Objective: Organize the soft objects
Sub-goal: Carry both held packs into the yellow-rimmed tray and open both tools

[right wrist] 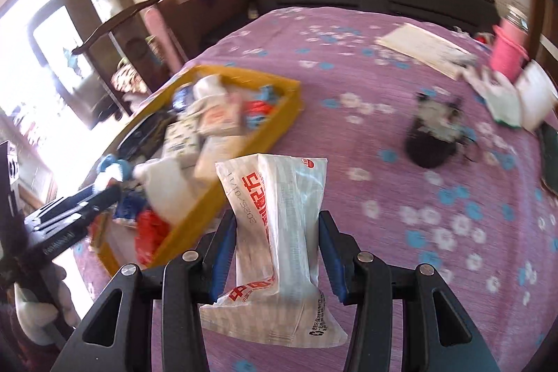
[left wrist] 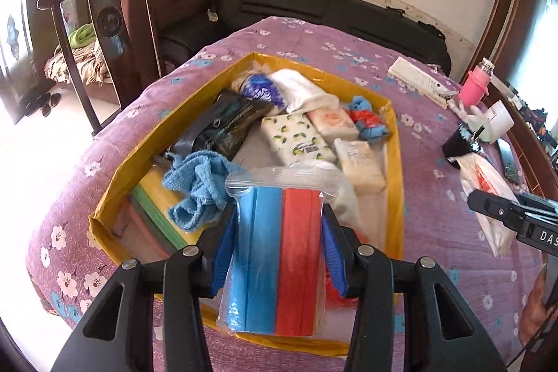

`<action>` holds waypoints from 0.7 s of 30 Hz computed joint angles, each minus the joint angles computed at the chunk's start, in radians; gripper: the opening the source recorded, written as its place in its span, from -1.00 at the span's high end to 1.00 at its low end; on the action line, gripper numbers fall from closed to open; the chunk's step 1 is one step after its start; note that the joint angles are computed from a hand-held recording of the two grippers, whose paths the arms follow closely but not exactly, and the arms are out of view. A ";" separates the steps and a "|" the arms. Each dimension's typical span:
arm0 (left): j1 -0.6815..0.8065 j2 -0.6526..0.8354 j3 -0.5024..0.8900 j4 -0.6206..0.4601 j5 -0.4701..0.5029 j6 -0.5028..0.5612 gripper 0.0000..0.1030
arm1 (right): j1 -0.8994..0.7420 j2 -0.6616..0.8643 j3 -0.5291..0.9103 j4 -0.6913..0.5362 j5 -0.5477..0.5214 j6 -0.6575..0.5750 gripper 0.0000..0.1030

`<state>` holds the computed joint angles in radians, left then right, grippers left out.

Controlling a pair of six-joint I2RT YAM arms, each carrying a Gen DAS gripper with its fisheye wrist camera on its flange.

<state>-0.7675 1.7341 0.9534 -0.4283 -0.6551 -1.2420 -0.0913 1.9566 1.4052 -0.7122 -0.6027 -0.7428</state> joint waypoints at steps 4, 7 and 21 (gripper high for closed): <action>0.008 0.017 -0.015 0.038 0.016 0.019 0.12 | 0.078 -0.041 -0.055 0.045 0.023 0.032 0.02; 0.014 0.027 -0.021 0.055 0.029 0.027 0.12 | 0.118 -0.058 -0.076 0.060 0.035 0.048 0.02; 0.043 0.029 -0.085 0.144 0.071 0.042 0.11 | 0.225 -0.069 -0.100 0.104 0.093 0.103 0.01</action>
<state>-0.7248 1.7633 0.8688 -0.2840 -0.5836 -1.2000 0.1333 1.8872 1.3048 -0.6086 -0.5097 -0.6400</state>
